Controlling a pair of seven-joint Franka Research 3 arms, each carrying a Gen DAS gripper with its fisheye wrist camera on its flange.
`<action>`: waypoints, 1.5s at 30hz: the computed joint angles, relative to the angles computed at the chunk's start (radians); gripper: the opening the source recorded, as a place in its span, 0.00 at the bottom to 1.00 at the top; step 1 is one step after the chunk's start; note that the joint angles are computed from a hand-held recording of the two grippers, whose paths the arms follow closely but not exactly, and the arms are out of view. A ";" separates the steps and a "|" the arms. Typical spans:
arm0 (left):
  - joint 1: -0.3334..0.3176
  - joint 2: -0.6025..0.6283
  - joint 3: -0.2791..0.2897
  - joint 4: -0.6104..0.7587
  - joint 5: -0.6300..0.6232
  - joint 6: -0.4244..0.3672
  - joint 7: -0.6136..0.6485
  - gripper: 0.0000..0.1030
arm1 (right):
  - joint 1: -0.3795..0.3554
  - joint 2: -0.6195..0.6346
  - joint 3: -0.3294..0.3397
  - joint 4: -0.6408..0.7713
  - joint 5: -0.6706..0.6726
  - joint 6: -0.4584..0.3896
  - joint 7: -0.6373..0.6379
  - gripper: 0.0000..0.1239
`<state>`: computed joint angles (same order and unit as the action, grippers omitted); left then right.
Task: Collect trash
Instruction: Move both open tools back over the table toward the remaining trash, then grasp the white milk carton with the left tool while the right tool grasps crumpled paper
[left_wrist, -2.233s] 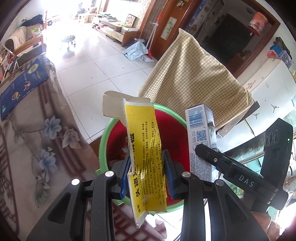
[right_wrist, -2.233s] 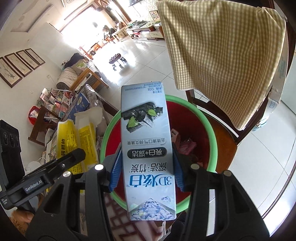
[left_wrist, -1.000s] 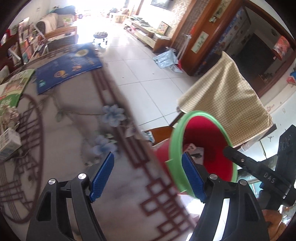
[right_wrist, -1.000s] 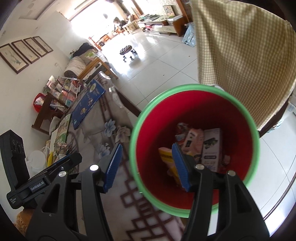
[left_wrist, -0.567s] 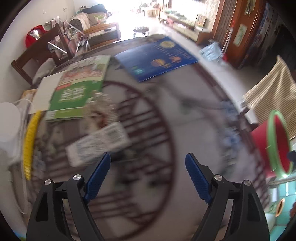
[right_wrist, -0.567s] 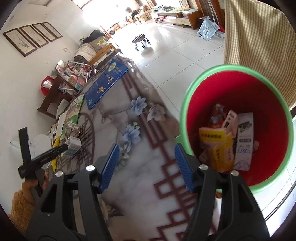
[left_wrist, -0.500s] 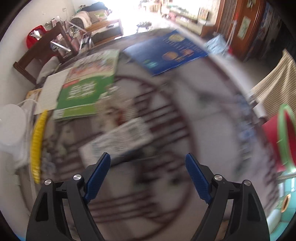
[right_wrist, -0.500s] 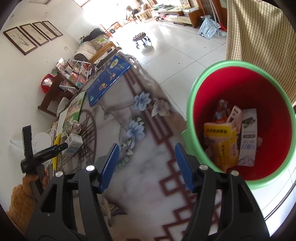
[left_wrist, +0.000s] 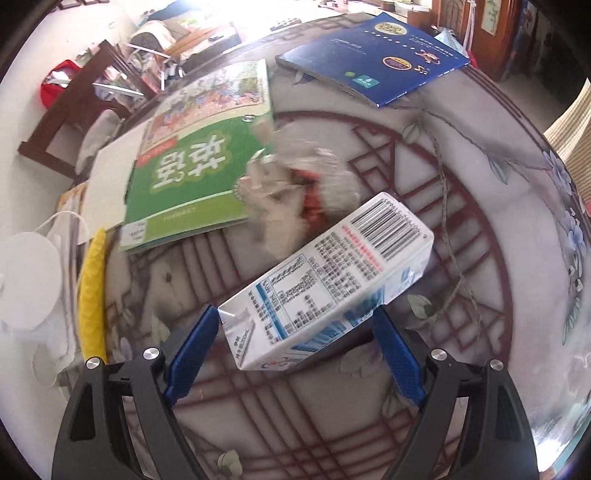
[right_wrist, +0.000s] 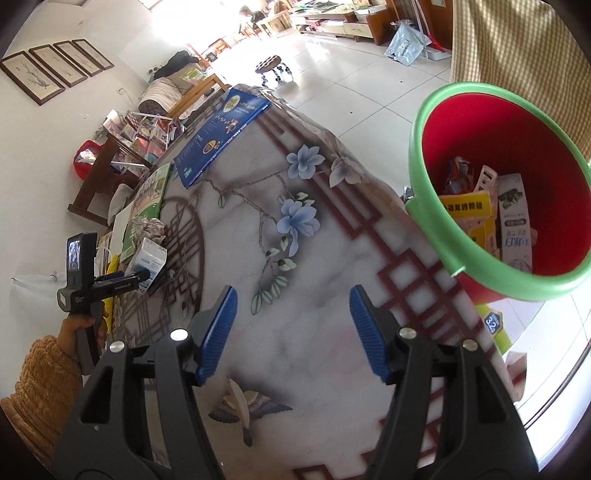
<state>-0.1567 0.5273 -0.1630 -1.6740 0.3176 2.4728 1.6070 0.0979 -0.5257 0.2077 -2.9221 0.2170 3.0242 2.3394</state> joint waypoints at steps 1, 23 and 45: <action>0.003 0.012 -0.004 0.015 -0.007 -0.012 0.009 0.79 | -0.009 -0.003 0.012 0.001 -0.002 -0.005 0.010 0.50; 0.167 -0.343 -0.081 -0.523 -0.473 0.188 0.090 0.40 | 0.114 0.269 -0.060 0.249 -0.041 -0.039 -0.122 0.52; 0.177 -0.359 -0.041 -0.600 -0.615 0.274 0.172 0.40 | 0.295 0.950 -0.181 1.126 -0.146 -0.253 -0.389 0.55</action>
